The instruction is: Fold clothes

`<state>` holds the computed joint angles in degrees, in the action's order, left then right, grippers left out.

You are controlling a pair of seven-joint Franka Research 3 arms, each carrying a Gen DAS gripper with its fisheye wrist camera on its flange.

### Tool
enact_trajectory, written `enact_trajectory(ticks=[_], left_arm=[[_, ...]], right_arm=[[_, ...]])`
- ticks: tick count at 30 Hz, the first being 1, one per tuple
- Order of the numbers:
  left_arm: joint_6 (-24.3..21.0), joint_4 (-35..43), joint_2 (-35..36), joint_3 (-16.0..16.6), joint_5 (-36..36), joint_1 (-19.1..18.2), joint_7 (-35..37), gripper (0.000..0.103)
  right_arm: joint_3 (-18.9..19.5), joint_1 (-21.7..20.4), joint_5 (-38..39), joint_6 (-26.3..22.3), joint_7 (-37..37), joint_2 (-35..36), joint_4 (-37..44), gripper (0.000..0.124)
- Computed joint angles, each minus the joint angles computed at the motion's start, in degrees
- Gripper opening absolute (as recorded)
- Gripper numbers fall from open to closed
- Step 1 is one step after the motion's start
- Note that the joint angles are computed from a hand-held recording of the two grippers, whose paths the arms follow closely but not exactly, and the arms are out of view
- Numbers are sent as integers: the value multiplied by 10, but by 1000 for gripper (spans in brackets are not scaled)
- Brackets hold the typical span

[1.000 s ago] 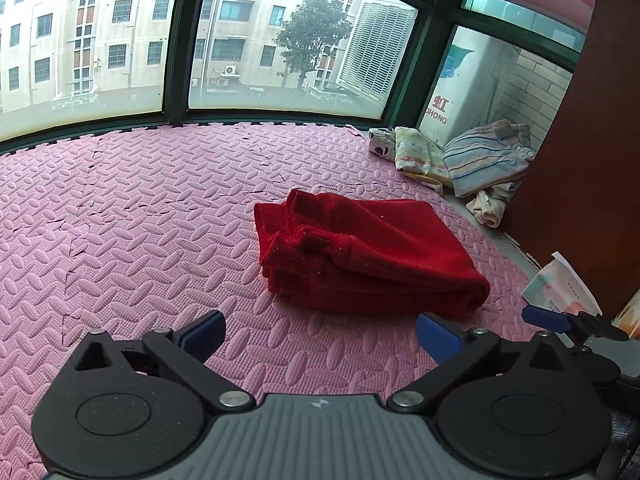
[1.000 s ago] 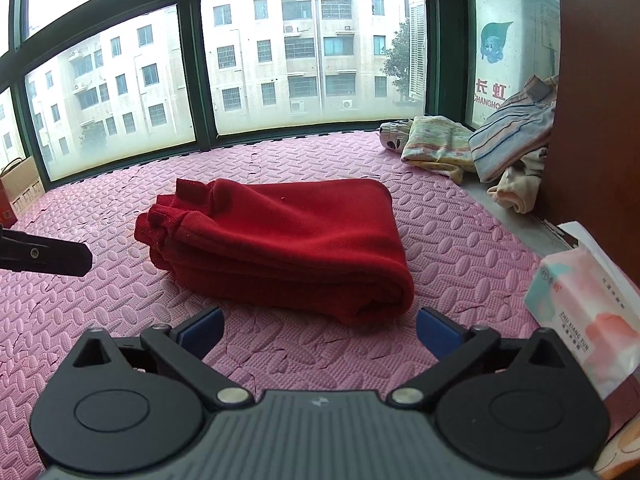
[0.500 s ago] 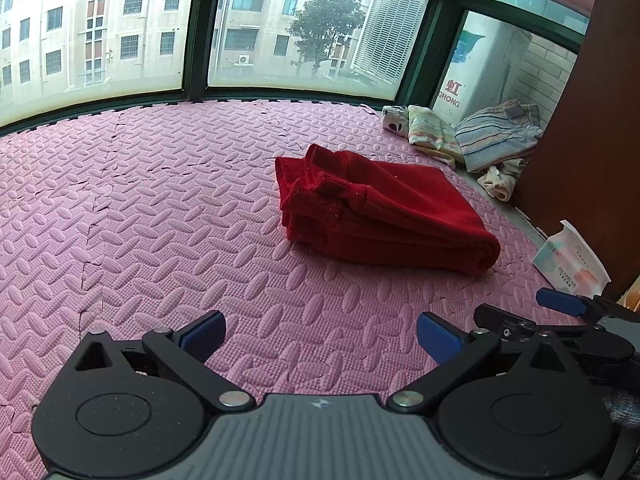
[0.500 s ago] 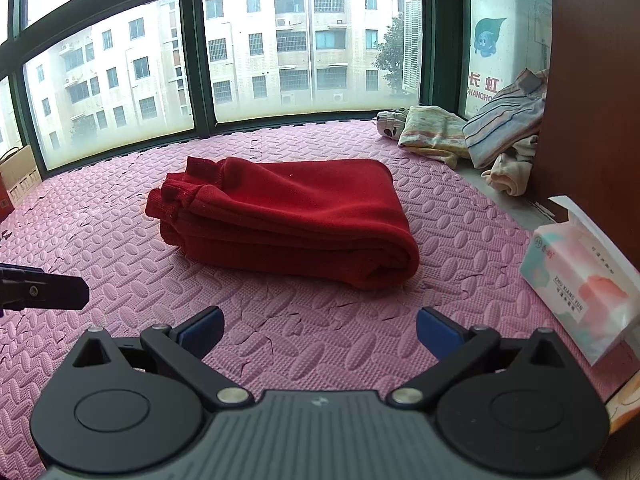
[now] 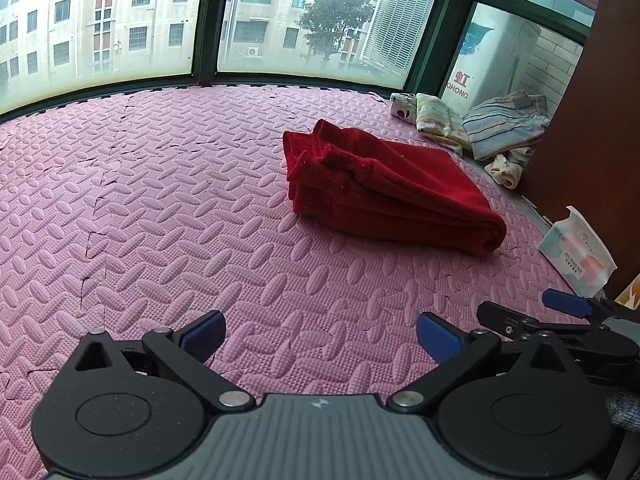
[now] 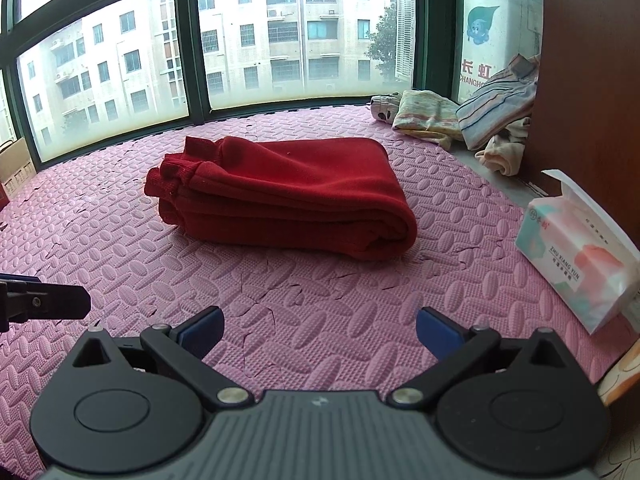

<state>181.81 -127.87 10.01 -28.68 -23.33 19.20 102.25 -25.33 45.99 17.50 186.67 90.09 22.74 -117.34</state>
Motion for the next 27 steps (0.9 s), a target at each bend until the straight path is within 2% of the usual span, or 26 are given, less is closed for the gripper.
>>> enact_trajectory(ticks=[2,4,9,15,19,25,27], left_arm=[[0,-1,0,5,6,-6,-5,103],[2,-1,0,31,28,-31,-29,103],[-2,7,6,64,79,-63,-79,103],[-6,25,17,111,154,-108,-153,103],[-19,43,26,175,227,-167,-227,103],[-26,56,33,230,318,-218,-322,103],[-30,59,34,245,347,-233,-353,103]], right_arm=[[7,-7,0,0,-2,0,0,103],[14,-15,0,0,-4,0,1,103],[43,-46,-2,0,-10,2,3,103],[126,-137,-2,5,-30,3,12,103],[183,-198,2,14,-45,4,14,103],[274,-295,1,29,-71,8,12,103],[288,-309,0,34,-78,8,8,103]])
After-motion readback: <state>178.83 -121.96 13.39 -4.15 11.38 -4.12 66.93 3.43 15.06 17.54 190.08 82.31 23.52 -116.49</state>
